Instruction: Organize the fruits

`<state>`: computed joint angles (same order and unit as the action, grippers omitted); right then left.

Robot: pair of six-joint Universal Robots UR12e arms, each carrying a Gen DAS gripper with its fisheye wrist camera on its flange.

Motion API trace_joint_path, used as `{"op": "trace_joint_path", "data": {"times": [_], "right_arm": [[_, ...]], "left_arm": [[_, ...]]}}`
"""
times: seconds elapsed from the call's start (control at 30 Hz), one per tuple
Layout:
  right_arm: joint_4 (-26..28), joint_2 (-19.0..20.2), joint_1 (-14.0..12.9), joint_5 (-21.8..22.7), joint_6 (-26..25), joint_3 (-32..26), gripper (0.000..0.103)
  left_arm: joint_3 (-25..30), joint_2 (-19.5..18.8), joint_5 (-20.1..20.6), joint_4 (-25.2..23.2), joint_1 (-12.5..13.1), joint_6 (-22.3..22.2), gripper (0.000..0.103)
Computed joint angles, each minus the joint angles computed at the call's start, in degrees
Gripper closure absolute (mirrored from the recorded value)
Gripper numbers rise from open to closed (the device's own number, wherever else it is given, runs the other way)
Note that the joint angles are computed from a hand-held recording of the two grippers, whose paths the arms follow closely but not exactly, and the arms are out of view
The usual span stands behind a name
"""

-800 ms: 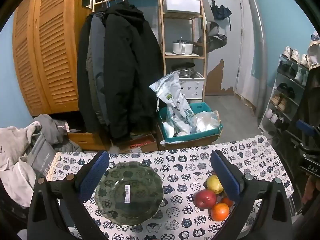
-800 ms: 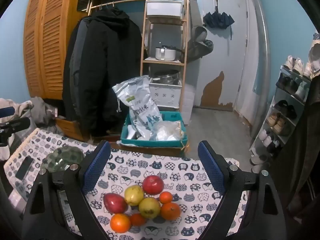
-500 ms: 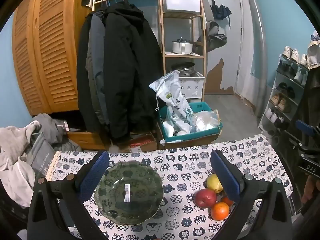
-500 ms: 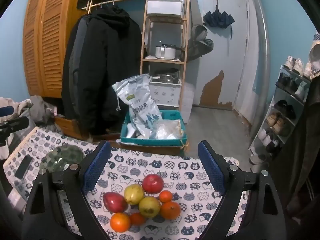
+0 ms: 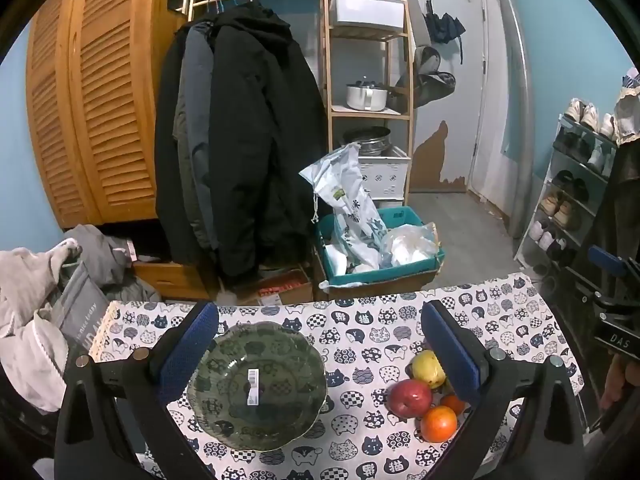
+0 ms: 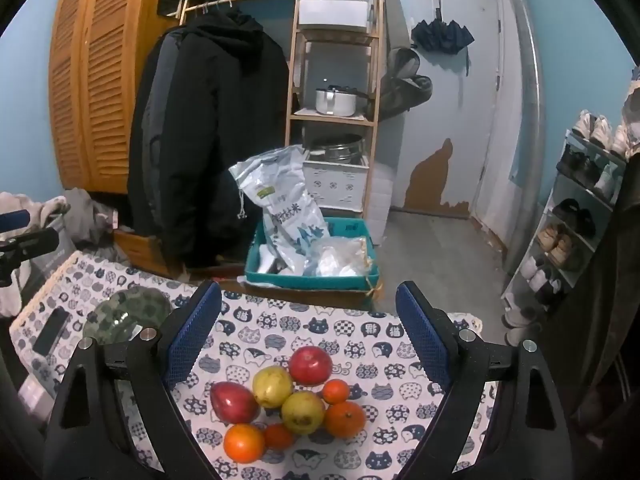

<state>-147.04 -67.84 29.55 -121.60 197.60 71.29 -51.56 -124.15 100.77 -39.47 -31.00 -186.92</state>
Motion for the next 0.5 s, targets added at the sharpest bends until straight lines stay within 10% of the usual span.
{"op": "trace_joint_path", "data": {"times": [0.5], "right_arm": [[0.3, 0.16, 0.11, -0.09, -0.11, -0.29, 0.016]], "left_arm": [[-0.49, 0.15, -0.95, 0.19, 0.09, -0.25, 0.001]]}}
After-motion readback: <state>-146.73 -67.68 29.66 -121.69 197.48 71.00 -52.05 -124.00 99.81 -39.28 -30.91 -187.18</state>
